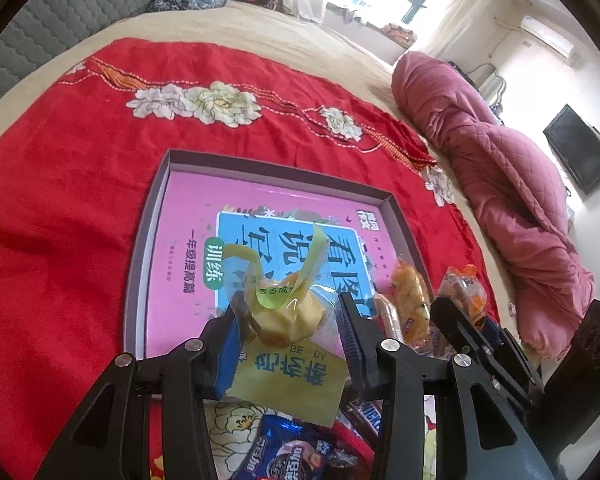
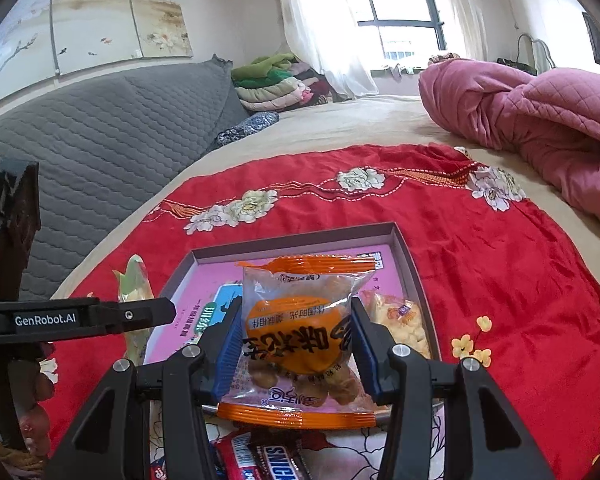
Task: Organize snacks
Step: 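Lift the orange packet with the right tool while the left tool lifts the candy bag over the tray, then lower the orange packet into the tray and open the right tool while the left tool lowers the candy bag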
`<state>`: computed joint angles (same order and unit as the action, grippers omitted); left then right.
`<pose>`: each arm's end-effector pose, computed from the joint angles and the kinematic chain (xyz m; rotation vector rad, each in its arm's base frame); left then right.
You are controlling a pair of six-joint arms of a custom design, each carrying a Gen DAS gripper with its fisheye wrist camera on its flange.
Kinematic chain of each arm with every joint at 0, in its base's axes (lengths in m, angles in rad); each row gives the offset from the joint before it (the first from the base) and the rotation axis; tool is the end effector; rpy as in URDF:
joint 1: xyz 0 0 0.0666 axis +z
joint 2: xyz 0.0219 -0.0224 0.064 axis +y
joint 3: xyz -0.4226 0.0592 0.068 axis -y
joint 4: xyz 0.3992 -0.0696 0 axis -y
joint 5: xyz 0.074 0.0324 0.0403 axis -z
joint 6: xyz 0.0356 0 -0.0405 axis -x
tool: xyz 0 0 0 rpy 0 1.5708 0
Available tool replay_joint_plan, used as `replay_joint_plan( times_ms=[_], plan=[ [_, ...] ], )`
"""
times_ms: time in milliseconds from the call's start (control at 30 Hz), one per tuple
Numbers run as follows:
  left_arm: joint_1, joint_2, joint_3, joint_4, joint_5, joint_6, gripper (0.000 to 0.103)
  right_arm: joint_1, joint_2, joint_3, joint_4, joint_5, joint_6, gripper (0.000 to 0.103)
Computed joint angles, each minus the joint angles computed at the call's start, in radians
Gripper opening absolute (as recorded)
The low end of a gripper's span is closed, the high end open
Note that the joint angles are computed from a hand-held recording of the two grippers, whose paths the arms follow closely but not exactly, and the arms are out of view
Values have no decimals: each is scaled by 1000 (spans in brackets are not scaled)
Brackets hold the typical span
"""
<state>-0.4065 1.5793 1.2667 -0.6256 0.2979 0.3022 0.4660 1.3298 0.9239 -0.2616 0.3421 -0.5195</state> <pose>0.4890 -0.2223 0.3426 0.2603 2.5628 -0.6543 0.3970 0.1859 0.3329 0.2421 2.1851 0.1693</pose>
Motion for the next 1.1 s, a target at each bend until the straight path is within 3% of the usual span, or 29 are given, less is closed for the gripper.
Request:
replay_joint_plan(
  times_ms=[467, 1100],
  plan=[
    [-19, 75, 30, -13, -15, -36, 46, -29, 60, 5, 32, -59, -4, 50],
    [-36, 102, 32, -12, -51, -85, 46, -36, 97, 11, 23, -113, -4, 50]
  ],
)
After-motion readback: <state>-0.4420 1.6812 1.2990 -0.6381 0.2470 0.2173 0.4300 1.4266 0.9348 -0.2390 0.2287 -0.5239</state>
